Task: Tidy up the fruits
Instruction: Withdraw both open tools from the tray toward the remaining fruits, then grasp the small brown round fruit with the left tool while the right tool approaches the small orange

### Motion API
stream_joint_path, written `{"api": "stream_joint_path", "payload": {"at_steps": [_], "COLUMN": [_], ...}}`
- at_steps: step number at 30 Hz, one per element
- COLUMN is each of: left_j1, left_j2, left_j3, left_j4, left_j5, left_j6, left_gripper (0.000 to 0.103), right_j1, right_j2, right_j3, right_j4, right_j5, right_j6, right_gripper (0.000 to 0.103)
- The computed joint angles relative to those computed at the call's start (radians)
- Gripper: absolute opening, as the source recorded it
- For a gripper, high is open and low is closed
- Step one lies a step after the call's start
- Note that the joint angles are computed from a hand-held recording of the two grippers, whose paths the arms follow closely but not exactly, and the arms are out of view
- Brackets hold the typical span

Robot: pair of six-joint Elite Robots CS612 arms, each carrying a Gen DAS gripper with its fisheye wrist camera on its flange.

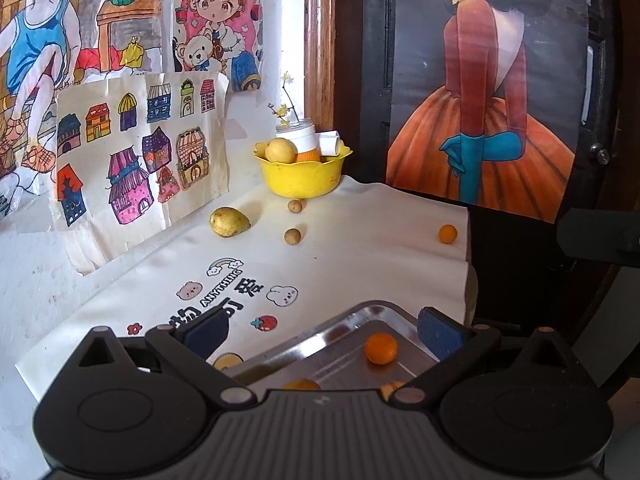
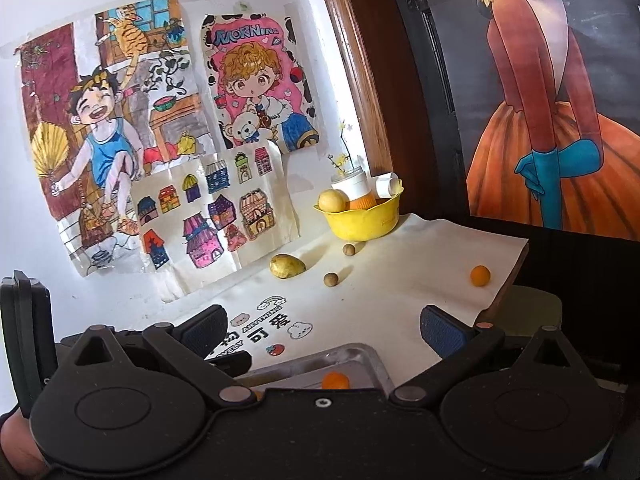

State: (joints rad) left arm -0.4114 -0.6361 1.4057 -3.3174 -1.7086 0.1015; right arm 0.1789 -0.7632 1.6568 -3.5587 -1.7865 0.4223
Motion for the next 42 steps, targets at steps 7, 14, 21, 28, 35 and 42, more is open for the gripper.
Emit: {"api": "stream_joint_path", "payload": {"at_steps": [7, 14, 21, 28, 35, 42], "left_j1": [0.002, 0.002, -0.002, -0.007, -0.010, -0.016], "left_j2": [0.046, 0.103, 0.183, 0.289, 0.405, 0.541], "left_j3": [-0.103, -0.222, -0.377, -0.580, -0.794, -1.055], "left_j4": [0.060, 0.132, 0.232, 0.361, 0.475, 0.632], "left_j5": [0.026, 0.043, 0.059, 0.079, 0.067, 0.071], "left_j6": [-0.014, -0.019, -0.011, 0.002, -0.016, -0.014], "left_gripper": [0.102, 0.102, 0.102, 0.102, 0.102, 0.102], "right_j1": [-0.028, -0.054, -0.090, -0.128, -0.154, -0.174], "right_j2": [0.024, 0.055, 0.099, 0.158, 0.209, 0.243], "right_j3": [-0.041, -0.092, -0.155, -0.244, -0.315, -0.358], "right_j4": [0.034, 0.073, 0.108, 0.158, 0.210, 0.237], "right_j5": [0.018, 0.041, 0.061, 0.109, 0.135, 0.155], "right_j6": [-0.001, -0.012, -0.023, -0.033, -0.047, -0.045], "right_gripper": [0.102, 0.102, 0.102, 0.102, 0.102, 0.102]}}
